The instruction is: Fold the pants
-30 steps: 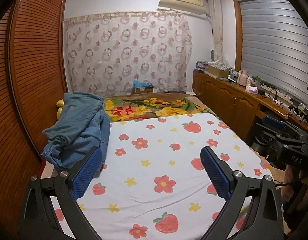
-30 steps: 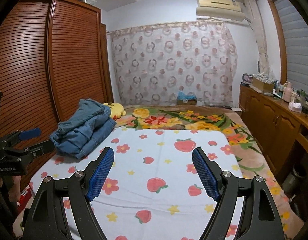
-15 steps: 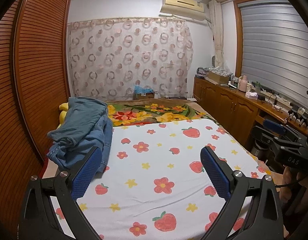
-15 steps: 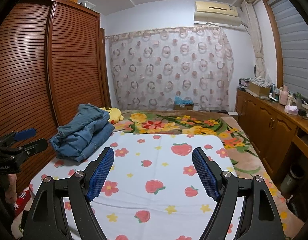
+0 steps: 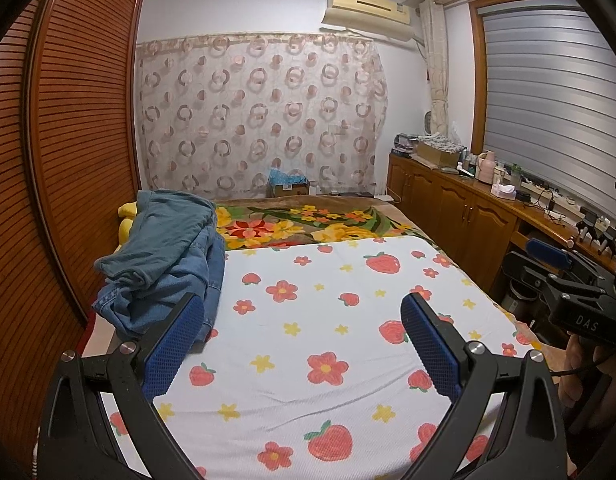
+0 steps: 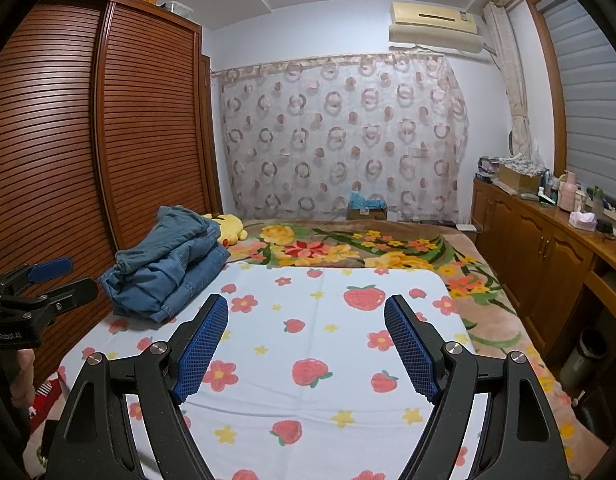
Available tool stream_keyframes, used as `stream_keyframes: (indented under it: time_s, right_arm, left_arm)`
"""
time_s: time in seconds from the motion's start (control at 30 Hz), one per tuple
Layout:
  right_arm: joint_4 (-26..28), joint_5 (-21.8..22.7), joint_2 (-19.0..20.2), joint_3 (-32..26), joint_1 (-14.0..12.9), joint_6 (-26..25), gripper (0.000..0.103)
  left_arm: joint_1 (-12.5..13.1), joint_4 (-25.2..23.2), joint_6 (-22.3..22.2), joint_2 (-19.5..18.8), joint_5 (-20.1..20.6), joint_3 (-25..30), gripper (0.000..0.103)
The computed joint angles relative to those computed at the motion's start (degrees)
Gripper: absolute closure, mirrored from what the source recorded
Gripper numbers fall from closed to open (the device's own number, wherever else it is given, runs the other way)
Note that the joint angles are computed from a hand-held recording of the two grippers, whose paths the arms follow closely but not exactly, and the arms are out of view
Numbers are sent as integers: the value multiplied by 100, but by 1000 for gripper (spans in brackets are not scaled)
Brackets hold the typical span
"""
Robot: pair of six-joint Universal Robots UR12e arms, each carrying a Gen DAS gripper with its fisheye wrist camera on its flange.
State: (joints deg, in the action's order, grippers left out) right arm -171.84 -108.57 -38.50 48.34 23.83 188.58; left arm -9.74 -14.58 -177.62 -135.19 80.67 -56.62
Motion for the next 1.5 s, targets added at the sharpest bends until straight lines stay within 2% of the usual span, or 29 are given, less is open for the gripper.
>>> stream_keyframes:
  time_s: [1.5]
  right_arm:
    - [-83, 25, -19, 49, -10, -108, 21]
  left_arm:
    - [2, 2, -14, -3, -9, 7, 4]
